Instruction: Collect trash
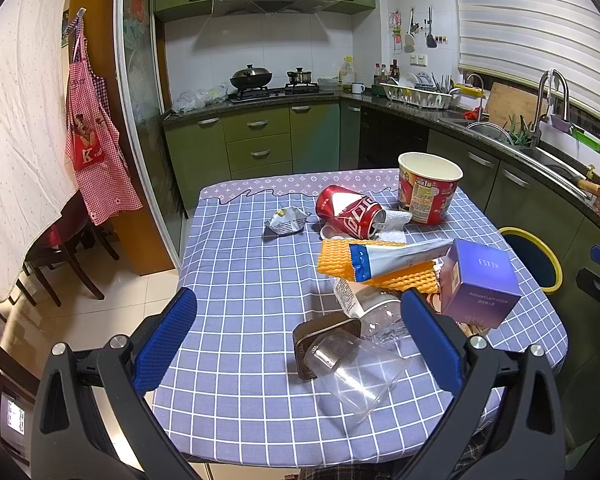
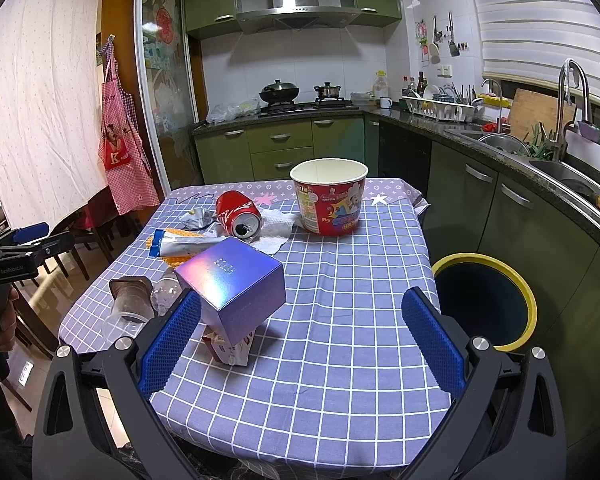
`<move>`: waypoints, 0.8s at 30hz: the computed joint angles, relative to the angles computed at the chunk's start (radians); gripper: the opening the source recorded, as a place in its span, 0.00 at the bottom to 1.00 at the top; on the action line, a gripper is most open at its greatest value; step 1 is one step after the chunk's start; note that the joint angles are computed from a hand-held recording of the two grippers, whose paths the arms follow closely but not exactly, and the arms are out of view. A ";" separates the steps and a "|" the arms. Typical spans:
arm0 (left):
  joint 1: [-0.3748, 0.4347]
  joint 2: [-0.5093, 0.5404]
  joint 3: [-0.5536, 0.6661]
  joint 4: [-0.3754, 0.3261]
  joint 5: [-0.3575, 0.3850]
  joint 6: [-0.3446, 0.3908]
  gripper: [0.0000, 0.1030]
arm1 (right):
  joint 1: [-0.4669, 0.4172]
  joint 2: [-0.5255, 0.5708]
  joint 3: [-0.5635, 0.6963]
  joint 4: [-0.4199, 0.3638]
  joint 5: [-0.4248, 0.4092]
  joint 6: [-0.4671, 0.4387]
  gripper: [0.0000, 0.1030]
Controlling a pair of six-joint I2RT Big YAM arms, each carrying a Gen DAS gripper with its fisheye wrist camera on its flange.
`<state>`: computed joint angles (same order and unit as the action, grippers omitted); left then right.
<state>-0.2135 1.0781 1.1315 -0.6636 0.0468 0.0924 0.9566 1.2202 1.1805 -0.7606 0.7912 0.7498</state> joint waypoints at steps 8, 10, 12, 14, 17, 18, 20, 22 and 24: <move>-0.003 0.055 0.046 -0.009 0.001 0.020 0.95 | -0.036 0.008 0.021 -0.002 -0.047 -0.057 0.96; 0.006 0.100 0.090 -0.018 0.022 0.027 0.95 | -0.083 0.009 0.052 -0.011 -0.105 -0.101 0.96; 0.019 0.155 0.145 -0.025 0.042 0.019 0.95 | -0.149 0.019 0.098 -0.036 -0.181 -0.140 0.96; 0.030 0.213 0.200 -0.026 0.052 0.004 0.95 | -0.218 0.044 0.162 -0.094 -0.254 -0.149 0.96; 0.039 0.316 0.295 -0.010 0.034 0.004 0.95 | -0.344 0.102 0.270 -0.162 -0.405 -0.178 0.96; 0.038 0.343 0.321 -0.009 0.021 0.005 0.95 | -0.390 0.138 0.322 -0.200 -0.457 -0.177 0.96; 0.038 0.409 0.385 -0.013 0.015 0.007 0.95 | -0.468 0.215 0.422 -0.268 -0.556 -0.188 0.96; 0.039 0.464 0.440 -0.024 0.014 0.004 0.95 | -0.528 0.287 0.509 -0.325 -0.630 -0.193 0.96; 0.038 0.522 0.496 -0.035 0.016 0.007 0.95 | -0.584 0.379 0.613 -0.390 -0.693 -0.189 0.92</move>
